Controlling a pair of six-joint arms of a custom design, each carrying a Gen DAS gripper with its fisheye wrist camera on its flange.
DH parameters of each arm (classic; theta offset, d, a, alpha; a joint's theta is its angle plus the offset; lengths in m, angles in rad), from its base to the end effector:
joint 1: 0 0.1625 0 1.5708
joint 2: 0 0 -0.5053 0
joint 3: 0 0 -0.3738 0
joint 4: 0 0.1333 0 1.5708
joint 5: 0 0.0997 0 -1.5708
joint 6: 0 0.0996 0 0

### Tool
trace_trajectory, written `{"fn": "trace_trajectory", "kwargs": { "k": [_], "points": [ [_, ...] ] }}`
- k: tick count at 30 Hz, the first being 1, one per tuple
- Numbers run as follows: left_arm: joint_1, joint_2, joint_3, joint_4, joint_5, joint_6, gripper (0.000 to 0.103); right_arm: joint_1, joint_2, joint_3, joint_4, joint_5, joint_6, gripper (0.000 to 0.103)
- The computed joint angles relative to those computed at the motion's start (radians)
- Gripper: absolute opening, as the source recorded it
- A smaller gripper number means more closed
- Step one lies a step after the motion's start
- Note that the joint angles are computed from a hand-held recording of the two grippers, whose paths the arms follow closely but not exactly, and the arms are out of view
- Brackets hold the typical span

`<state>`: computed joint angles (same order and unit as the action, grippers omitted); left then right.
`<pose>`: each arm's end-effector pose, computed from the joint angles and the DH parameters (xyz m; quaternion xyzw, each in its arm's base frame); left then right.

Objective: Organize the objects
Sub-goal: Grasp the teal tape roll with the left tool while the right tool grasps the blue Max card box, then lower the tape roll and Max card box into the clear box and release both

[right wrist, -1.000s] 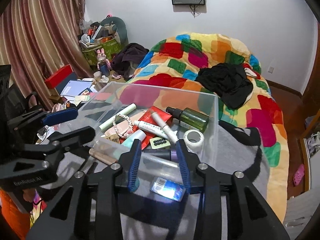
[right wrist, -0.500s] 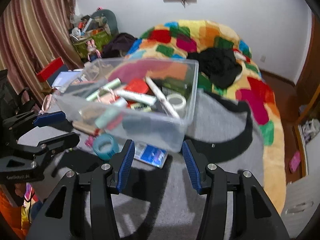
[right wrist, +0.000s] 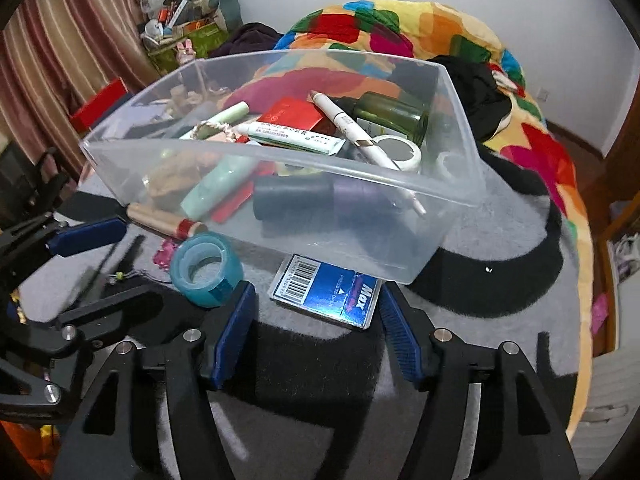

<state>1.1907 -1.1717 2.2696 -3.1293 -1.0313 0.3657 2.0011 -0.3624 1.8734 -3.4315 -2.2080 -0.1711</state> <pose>-0.0119 -0.5271 0.2631 0.2852 0.8961 -0.2219 0.2579 0.3242 -0.5289 -0.0725 0.2249 -0.9094 0.2037 0.2845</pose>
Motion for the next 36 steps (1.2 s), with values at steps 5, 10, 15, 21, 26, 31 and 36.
{"fn": "trace_trajectory", "kwargs": {
  "k": [5, 10, 15, 21, 26, 31, 36],
  "points": [
    [-0.006, 0.014, -0.005, -0.005, -0.008, 0.008, 0.067, -0.001, -0.008, 0.02, -0.025, -0.003, 0.001, 0.048],
    [-0.021, 0.039, -0.02, 0.016, -0.005, 0.017, 0.067, -0.007, -0.022, 0.051, -0.058, 0.01, 0.012, 0.048],
    [-0.034, 0.076, -0.036, 0.03, 0.023, 0.023, 0.066, -0.012, -0.04, 0.097, -0.114, 0.024, 0.013, 0.048],
    [-0.037, 0.098, -0.04, 0.038, 0.041, 0.039, 0.038, -0.012, -0.052, 0.131, -0.16, 0.034, 0.013, 0.048],
    [-0.036, 0.079, -0.021, 0.007, 0.018, 0.039, 0.038, -0.012, -0.06, 0.144, -0.185, 0.055, 0.005, 0.048],
    [-0.037, 0.049, -0.003, -0.016, -0.004, 0.033, 0.038, -0.004, -0.066, 0.147, -0.205, 0.071, -0.005, 0.048],
    [-0.038, 0.02, 0.001, -0.03, -0.031, 0.026, 0.038, 0.015, -0.069, 0.142, -0.228, 0.091, -0.011, 0.048]
  ]
}}
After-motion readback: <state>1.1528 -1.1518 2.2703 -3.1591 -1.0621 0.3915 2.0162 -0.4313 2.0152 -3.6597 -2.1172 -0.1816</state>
